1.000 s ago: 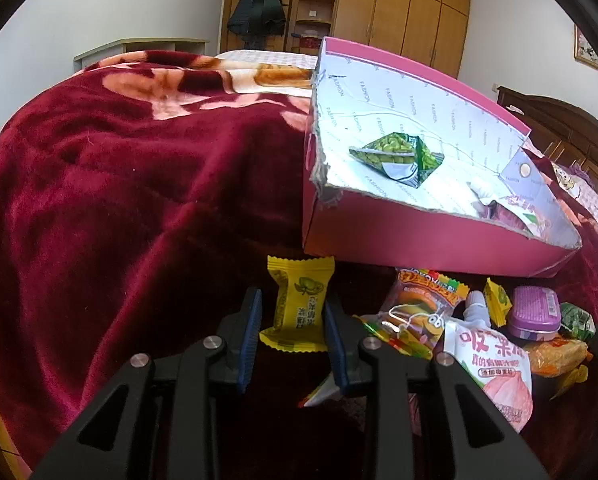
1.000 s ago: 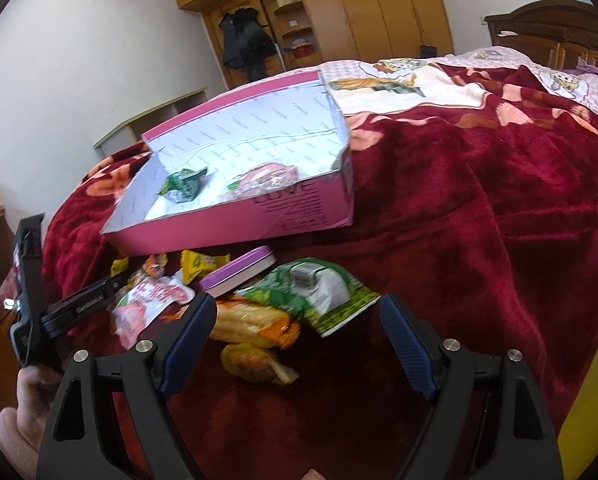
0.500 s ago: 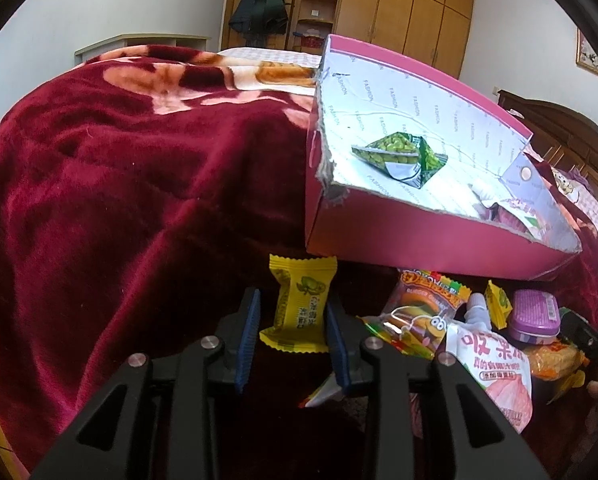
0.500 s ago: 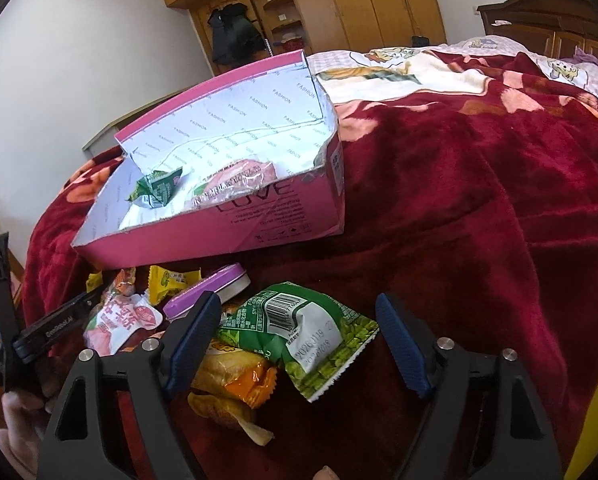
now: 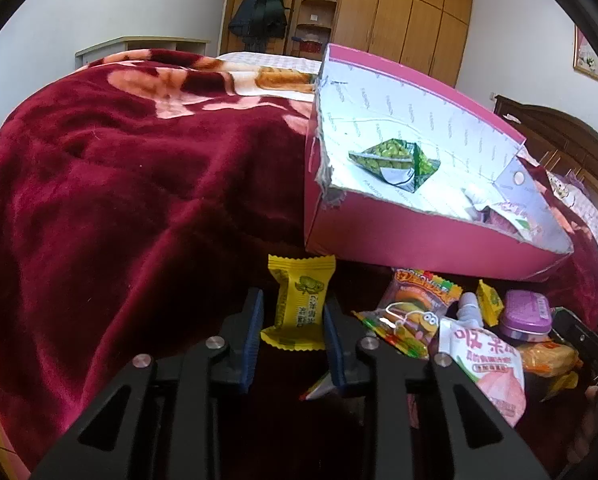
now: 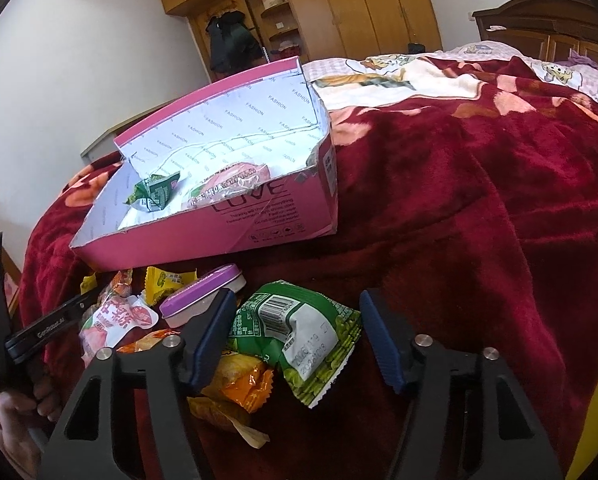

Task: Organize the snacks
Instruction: 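Grasp the yellow wrapped snack with the left tool while the right tool grasps the green barcode bag, then carry both held snacks into the pink box and open both tools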

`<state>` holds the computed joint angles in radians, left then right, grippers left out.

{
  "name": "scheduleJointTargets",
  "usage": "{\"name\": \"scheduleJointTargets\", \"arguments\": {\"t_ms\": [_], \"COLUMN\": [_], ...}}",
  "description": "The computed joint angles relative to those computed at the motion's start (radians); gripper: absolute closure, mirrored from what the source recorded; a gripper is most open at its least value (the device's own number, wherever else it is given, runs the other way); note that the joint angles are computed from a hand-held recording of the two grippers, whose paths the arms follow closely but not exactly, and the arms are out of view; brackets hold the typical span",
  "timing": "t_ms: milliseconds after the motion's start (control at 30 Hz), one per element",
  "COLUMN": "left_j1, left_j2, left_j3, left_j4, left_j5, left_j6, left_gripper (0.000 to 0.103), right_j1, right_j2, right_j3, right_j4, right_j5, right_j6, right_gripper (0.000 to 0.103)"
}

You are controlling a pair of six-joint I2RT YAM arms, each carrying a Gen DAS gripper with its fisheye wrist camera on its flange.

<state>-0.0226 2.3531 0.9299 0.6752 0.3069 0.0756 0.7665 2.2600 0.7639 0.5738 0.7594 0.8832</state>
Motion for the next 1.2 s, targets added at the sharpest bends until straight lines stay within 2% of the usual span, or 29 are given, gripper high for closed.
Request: {"name": "scheduleJointTargets", "arguments": {"t_ms": [267,367,533,733,967,1200], "left_j1": [0.009,0.007,0.002,0.006,0.003,-0.007], "left_j2": [-0.042,-0.060,-0.102,-0.169,-0.255,-0.310], "left_j3": [-0.050,-0.070,-0.111,-0.195,-0.265,-0.239], "left_j4": [-0.003,0.004,0.015,0.064,0.095,0.038], "left_j5": [0.019,0.023,0.031,0.057,0.081,0.103], "left_j6": [0.004,0.009,0.006,0.011,0.010,0.002], "left_gripper": [0.074,0.074,0.074,0.074,0.074,0.074], "right_j1": [0.017,0.020,0.028,0.080,0.094,0.089], "right_j2": [-0.035,-0.039,-0.057,-0.108,-0.153,-0.200], "right_j3": [-0.041,-0.054,-0.067,-0.079,-0.093,-0.094], "right_j4": [0.018,0.049,0.057,0.027,0.037,0.008], "right_j5": [0.016,0.013,0.015,0.085,0.071,0.049], "right_j6": [0.014,0.000,0.000,-0.019,-0.039,-0.065], "right_gripper": [0.053,0.054,0.055,0.056,0.056,0.056]}}
